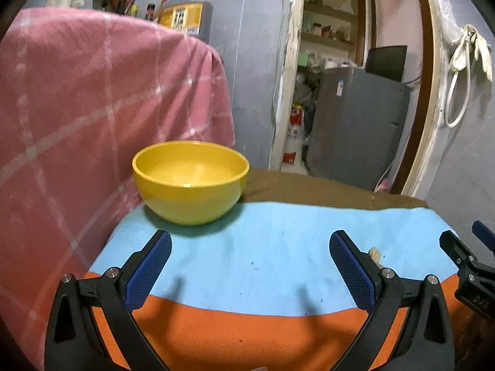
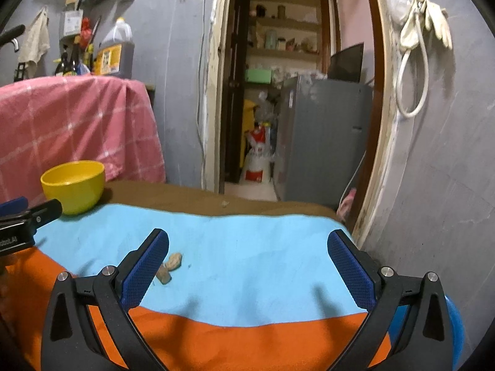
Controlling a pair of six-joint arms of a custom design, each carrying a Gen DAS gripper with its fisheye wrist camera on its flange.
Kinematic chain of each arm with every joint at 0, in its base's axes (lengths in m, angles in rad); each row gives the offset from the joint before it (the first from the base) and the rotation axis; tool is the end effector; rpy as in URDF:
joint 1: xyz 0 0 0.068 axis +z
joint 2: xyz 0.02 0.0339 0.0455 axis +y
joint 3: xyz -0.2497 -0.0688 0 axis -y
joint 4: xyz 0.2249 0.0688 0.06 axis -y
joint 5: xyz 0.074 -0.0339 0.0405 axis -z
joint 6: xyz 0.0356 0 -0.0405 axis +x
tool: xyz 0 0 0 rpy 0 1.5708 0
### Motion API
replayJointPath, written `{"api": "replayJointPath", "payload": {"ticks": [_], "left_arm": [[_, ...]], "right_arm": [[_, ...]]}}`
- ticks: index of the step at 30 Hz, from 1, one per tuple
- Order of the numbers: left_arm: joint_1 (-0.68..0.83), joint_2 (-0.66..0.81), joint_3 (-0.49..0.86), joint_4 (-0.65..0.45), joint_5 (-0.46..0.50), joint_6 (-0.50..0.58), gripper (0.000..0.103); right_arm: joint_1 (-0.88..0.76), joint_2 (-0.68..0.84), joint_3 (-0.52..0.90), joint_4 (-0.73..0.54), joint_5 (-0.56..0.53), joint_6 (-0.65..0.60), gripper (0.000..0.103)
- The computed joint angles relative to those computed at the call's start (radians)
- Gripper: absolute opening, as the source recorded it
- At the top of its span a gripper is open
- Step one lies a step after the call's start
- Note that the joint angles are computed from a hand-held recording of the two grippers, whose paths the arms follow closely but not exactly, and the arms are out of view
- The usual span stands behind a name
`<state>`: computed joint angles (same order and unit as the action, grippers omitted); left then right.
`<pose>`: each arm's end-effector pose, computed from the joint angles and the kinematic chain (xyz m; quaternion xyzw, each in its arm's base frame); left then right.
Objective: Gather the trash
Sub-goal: 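Bring both tools back over the brown stick and small lump on the table, then grasp the brown stick with the right tool while the left grasps the small pale lump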
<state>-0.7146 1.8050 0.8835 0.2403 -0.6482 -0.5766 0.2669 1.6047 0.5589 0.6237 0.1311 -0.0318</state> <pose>0.2718 -0.2074 0.1491 -0.0777 0.8631 -0.0158 0.4987 0.2837 0.0727 0.1537 -0.0895 0.8337 0.0090 0.5448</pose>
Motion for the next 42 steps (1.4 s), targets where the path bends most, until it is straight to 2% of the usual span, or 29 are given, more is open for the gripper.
{"api": "replayJointPath", "payload": {"ticks": [12,19,23,26,28,34,38,40,42], "left_arm": [[0.064,0.041,0.051,-0.125,0.162,-0.092,0.1],[0.108,0.049,0.045,-0.147,0.265,-0.137,0.1],[0.105,0.04,0.028,-0.132,0.269,-0.131,0.1],[0.106,0.033,0.018,-0.123,0.273,-0.139,0.1],[0.108,0.026,0.005,-0.112,0.272,-0.151,0.1],[0.111,0.004,-0.02,-0.102,0.265,-0.178,0.1],[0.117,-0.006,-0.031,-0.099,0.272,-0.181,0.1],[0.118,-0.006,-0.026,-0.109,0.272,-0.178,0.1],[0.115,0.0,-0.01,-0.129,0.268,-0.175,0.1]], "right_arm": [[-0.038,0.075,0.133,-0.227,-0.092,-0.003,0.103],[-0.061,0.159,0.284,-0.441,-0.155,-0.004,0.103],[-0.053,0.175,0.311,-0.481,-0.144,-0.01,0.1],[-0.034,0.198,0.35,-0.537,-0.128,-0.043,0.09],[-0.024,0.202,0.355,-0.544,-0.145,-0.065,0.079],[-0.032,0.239,0.409,-0.612,-0.312,-0.108,0.054],[-0.006,0.273,0.46,-0.668,-0.342,-0.13,0.044],[0.004,0.284,0.476,-0.685,-0.364,-0.142,0.027],[0.014,0.283,0.471,-0.68,-0.352,-0.142,0.015]]}}
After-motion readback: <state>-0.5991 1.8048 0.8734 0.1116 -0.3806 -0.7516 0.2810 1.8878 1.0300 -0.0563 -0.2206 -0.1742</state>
